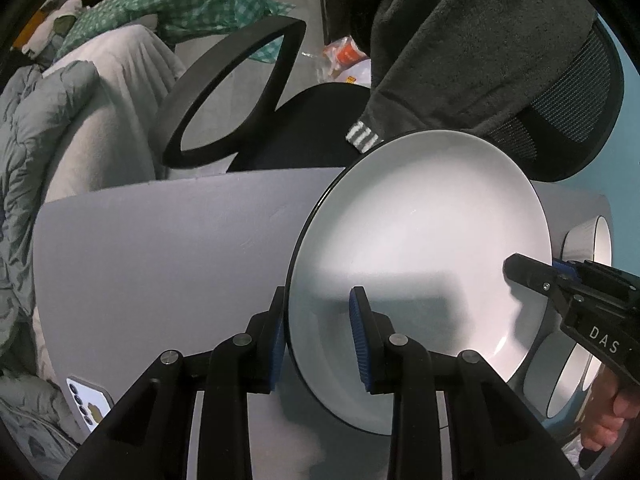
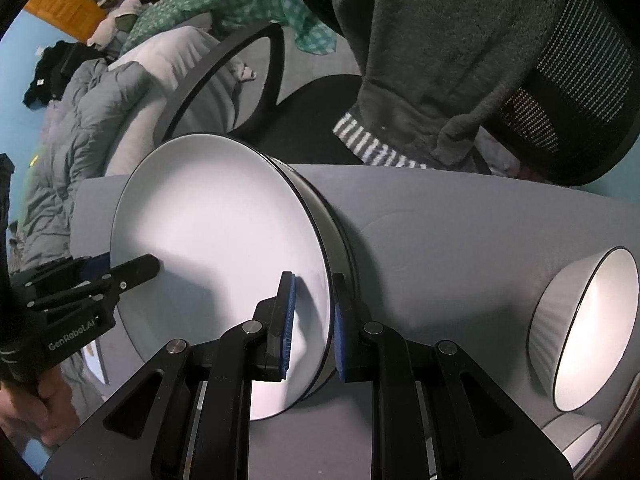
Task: Organize plates and bowls
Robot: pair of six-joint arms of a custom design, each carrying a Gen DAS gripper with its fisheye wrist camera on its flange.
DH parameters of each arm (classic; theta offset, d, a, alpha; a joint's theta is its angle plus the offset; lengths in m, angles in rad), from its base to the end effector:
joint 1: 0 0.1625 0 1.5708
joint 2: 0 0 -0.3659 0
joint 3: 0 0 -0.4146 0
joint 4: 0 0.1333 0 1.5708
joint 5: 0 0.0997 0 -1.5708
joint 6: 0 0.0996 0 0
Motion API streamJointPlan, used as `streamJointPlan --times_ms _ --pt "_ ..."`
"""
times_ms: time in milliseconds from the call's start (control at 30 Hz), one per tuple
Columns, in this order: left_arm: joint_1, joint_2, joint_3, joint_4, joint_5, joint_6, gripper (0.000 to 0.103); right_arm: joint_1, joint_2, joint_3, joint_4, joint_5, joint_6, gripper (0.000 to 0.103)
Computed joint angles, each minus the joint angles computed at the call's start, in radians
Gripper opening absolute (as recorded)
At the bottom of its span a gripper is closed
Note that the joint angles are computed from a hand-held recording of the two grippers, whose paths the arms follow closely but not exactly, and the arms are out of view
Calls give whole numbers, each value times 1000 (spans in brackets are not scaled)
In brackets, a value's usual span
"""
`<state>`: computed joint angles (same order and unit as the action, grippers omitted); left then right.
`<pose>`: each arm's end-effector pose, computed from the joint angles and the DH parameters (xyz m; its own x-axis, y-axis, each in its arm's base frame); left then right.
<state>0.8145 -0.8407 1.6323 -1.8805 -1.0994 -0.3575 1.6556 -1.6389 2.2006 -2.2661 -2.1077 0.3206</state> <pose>-0.2699 -0.5463 0.0153 -0.6846 0.4906 -0.5391 0.3934 0.8713 0.2933 0.1190 -0.4277 0.2352 -0.8445 0.3066 0.4391 0.1920 0.9388 -0.2862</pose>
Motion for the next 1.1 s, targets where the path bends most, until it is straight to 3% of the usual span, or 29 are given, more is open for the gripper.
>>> streamJointPlan --times_ms 167,433,833,967,1000,1100 --pt "1 6 -8 6 0 12 30 -8 5 -21 48 16 19 17" --pt "-5 4 -5 10 5 17 29 -6 11 -31 71 27 43 29" --pt "-25 -30 32 -1 11 15 30 1 -7 -46 127 37 78 35" --pt "-35 -53 51 -11 8 9 29 26 5 -58 151 0 107 37" --pt "-37 -58 55 -13 9 8 30 44 14 -63 163 -40 118 45" --pt "-46 -81 72 -20 9 -2 30 61 15 -59 156 -57 107 45"
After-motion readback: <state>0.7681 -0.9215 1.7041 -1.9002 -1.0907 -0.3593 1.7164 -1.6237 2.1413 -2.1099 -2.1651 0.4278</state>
